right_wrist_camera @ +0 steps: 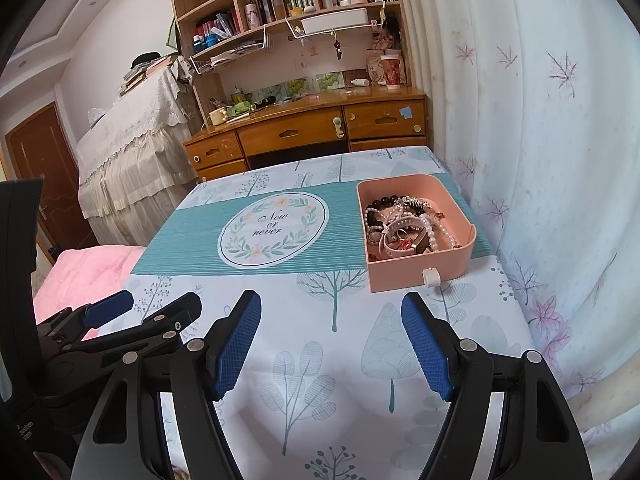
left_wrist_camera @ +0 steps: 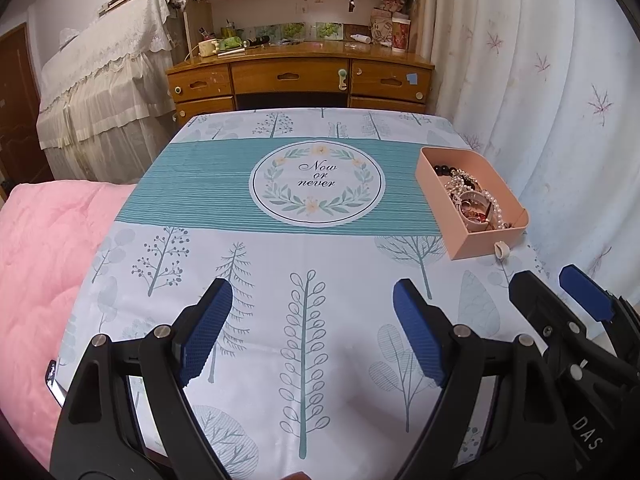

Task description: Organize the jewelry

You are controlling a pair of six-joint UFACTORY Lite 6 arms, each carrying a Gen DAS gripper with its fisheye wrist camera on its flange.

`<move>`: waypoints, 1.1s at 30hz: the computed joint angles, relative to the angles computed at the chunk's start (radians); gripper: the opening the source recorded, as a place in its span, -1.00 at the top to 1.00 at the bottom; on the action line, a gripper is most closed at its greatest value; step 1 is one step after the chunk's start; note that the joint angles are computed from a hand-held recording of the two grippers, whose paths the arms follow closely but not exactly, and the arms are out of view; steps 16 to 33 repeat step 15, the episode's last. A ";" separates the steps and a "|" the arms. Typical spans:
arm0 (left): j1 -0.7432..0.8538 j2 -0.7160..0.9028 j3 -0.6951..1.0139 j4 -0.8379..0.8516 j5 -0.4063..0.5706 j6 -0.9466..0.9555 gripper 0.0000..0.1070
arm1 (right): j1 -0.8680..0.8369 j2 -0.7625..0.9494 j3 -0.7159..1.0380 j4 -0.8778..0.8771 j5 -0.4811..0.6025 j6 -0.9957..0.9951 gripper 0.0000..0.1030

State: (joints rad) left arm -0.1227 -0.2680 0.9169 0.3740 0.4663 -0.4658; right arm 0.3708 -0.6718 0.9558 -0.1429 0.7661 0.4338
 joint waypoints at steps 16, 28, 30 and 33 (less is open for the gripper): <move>0.002 0.009 -0.007 -0.025 -0.015 0.025 -0.50 | 0.001 0.001 -0.003 0.002 -0.003 0.002 -0.44; 0.002 0.009 -0.007 -0.025 -0.015 0.025 -0.50 | 0.001 0.001 -0.003 0.002 -0.003 0.002 -0.44; 0.002 0.009 -0.007 -0.025 -0.015 0.025 -0.50 | 0.001 0.001 -0.003 0.002 -0.003 0.002 -0.44; 0.002 0.009 -0.007 -0.025 -0.015 0.025 -0.50 | 0.001 0.001 -0.003 0.002 -0.003 0.002 -0.44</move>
